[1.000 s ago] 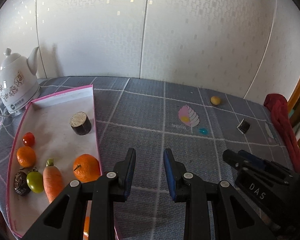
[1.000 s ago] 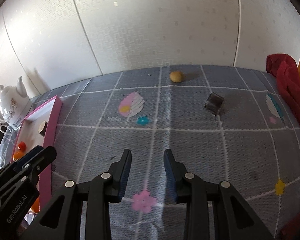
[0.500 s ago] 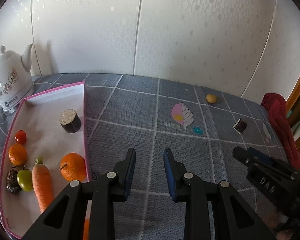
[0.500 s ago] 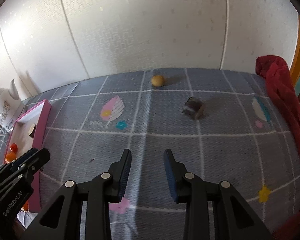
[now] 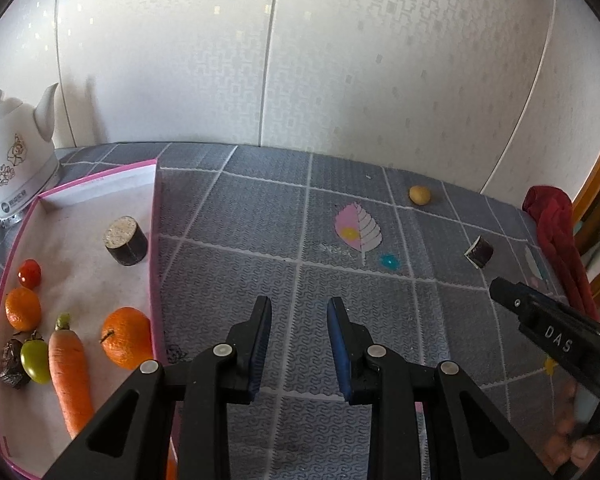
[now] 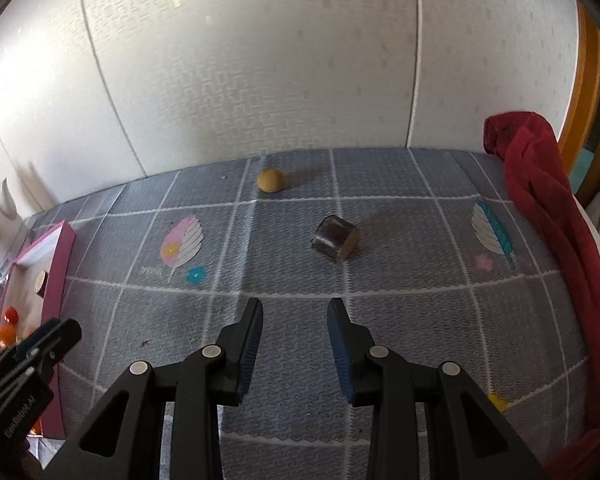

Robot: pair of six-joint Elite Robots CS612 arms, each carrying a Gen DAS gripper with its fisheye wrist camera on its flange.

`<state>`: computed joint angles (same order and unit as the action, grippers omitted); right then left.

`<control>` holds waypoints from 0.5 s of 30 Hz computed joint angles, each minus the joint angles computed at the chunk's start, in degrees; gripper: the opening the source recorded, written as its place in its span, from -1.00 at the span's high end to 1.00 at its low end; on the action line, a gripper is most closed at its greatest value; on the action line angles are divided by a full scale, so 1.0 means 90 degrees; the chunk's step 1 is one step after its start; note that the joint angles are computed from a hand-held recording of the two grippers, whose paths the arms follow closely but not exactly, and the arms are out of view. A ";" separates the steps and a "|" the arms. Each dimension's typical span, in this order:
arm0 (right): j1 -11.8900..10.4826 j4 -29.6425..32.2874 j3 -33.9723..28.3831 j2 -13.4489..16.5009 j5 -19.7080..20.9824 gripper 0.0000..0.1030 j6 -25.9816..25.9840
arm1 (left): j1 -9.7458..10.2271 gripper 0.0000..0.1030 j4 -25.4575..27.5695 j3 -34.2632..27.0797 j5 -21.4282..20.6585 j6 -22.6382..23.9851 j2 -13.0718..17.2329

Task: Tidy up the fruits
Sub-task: 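Move both open tools back toward the brown round fruit and the other dark cylinder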

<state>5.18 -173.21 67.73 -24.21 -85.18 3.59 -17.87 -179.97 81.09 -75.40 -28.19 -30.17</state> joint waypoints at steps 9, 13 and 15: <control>-0.0133 0.0010 -0.0018 0.0014 0.0113 0.34 0.0490 | -0.0011 0.43 0.0318 -0.0202 -0.0161 -0.0087 0.0097; -0.0260 0.0008 -0.0040 0.0037 0.0266 0.34 0.0906 | -0.0017 0.43 0.0317 -0.0275 -0.0199 -0.0071 0.0138; -0.0338 -0.0046 -0.0080 0.0076 0.0439 0.31 0.1159 | -0.0014 0.43 0.0304 -0.0328 -0.0243 -0.0070 0.0167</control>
